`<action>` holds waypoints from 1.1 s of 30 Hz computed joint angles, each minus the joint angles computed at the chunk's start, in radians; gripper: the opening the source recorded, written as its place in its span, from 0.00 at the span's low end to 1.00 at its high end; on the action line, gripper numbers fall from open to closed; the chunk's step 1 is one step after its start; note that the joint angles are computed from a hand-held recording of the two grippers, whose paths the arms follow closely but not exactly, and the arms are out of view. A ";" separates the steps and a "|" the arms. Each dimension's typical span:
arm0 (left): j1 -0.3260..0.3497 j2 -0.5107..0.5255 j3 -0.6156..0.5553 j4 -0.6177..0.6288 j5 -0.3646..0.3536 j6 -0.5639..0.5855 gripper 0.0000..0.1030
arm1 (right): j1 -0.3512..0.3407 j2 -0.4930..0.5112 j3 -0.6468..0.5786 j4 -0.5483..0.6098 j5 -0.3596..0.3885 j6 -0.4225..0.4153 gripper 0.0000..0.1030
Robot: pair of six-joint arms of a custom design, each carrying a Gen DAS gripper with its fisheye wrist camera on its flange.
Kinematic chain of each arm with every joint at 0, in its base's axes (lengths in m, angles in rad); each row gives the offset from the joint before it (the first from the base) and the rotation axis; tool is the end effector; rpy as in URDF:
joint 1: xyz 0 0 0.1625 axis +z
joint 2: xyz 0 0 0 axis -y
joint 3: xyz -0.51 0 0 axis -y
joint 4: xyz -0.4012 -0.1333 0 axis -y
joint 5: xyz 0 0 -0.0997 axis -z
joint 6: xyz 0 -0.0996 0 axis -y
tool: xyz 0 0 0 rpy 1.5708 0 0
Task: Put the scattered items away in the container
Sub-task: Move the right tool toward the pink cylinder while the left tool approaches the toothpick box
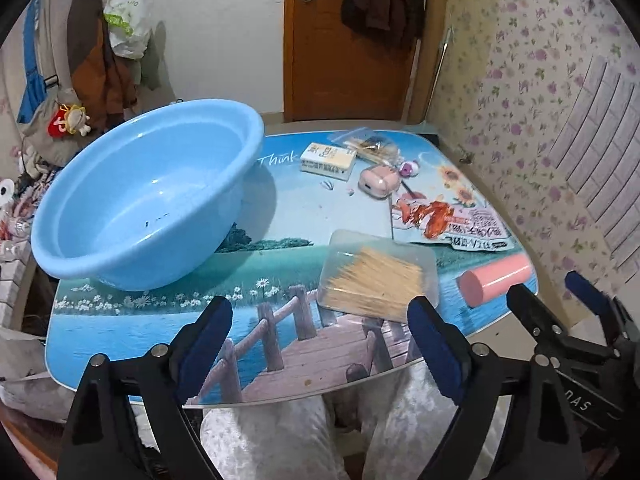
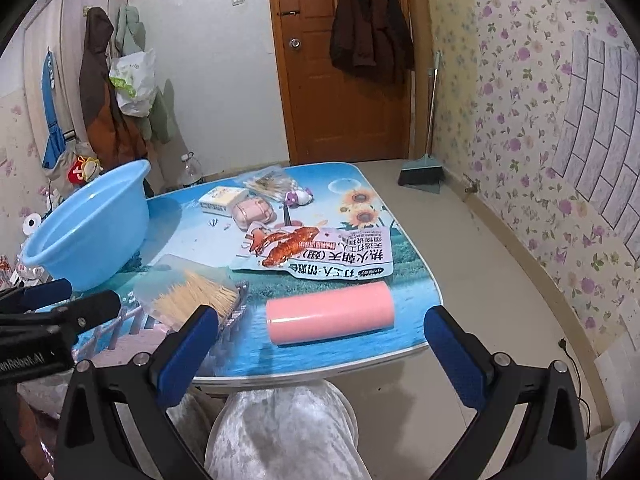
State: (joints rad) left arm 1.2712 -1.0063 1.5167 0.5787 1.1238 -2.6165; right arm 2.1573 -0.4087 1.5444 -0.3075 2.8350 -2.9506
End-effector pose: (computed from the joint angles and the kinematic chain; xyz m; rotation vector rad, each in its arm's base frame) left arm -0.0015 -0.6025 0.2716 0.9061 2.4324 -0.5662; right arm 0.3551 -0.4652 -0.0882 -0.1582 -1.9727 1.2140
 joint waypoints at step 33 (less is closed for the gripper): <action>-0.052 0.039 0.016 -0.037 -0.117 0.089 0.98 | -0.041 -0.016 0.032 0.025 -0.062 0.048 1.00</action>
State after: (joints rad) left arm 1.2193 -0.9675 1.5331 0.5412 1.0073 -2.5277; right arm 2.1164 -0.4251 1.5768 -0.2826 2.7734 -2.9025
